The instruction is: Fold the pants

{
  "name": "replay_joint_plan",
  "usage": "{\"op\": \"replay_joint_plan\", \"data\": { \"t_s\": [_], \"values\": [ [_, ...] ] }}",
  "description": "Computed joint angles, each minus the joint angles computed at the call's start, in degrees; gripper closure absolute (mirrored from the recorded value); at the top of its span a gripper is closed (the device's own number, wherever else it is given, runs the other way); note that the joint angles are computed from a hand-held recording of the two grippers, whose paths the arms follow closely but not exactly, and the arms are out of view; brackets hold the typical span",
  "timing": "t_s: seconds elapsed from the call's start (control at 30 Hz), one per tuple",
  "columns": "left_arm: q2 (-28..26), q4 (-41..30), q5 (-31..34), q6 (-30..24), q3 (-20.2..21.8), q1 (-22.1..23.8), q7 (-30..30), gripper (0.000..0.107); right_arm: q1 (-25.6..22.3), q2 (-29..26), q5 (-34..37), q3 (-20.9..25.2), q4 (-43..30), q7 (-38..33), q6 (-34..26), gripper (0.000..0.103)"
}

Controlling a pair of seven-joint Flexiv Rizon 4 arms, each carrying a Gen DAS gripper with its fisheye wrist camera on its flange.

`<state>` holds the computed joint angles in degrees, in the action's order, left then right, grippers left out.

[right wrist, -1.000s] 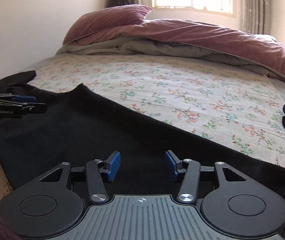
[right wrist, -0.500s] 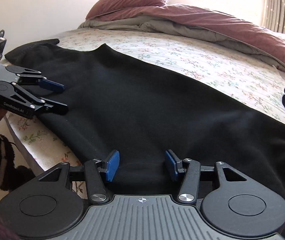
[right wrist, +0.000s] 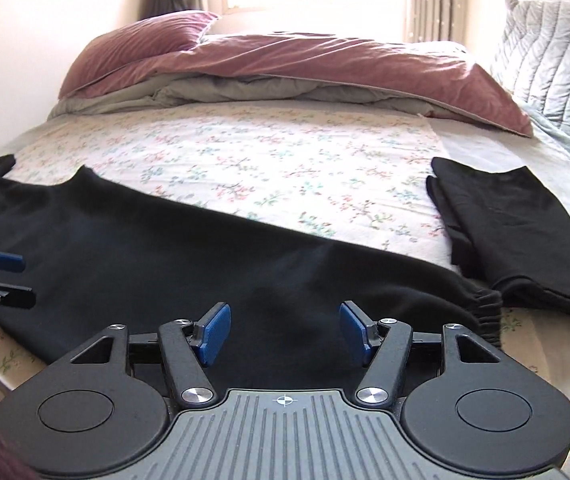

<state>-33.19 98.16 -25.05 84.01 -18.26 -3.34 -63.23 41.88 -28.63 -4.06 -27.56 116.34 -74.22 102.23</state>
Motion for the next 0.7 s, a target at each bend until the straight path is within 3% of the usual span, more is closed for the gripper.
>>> {"op": "replay_joint_plan", "data": {
  "t_s": [0.17, 0.3, 0.47, 0.7],
  "values": [
    [-1.27, -1.92, -0.3, 0.06, -0.93, -0.51, -0.32, 0.005, 0.49, -1.42, 0.83, -5.98, -2.3, 4.77, -3.56, 0.041],
    [-2.83, -4.03, 0.03, -0.16, -1.45, -1.12, -0.06, 0.004, -5.46, -1.35, -0.46, -2.77, -3.76, 9.24, -7.31, 0.041],
    [-3.94, -5.78, 0.33, -1.62, -1.09, -1.98, -0.04, 0.004, -14.66, -0.16, -1.5, 5.79, -4.33, 12.09, -11.13, 0.041],
    [-4.66, -6.98, -0.73, -3.64, -1.5, -2.1, 0.39, 0.004, -36.46, -1.11, 2.48, 30.29, -9.52, 10.16, -15.5, 0.045]
  ]
}}
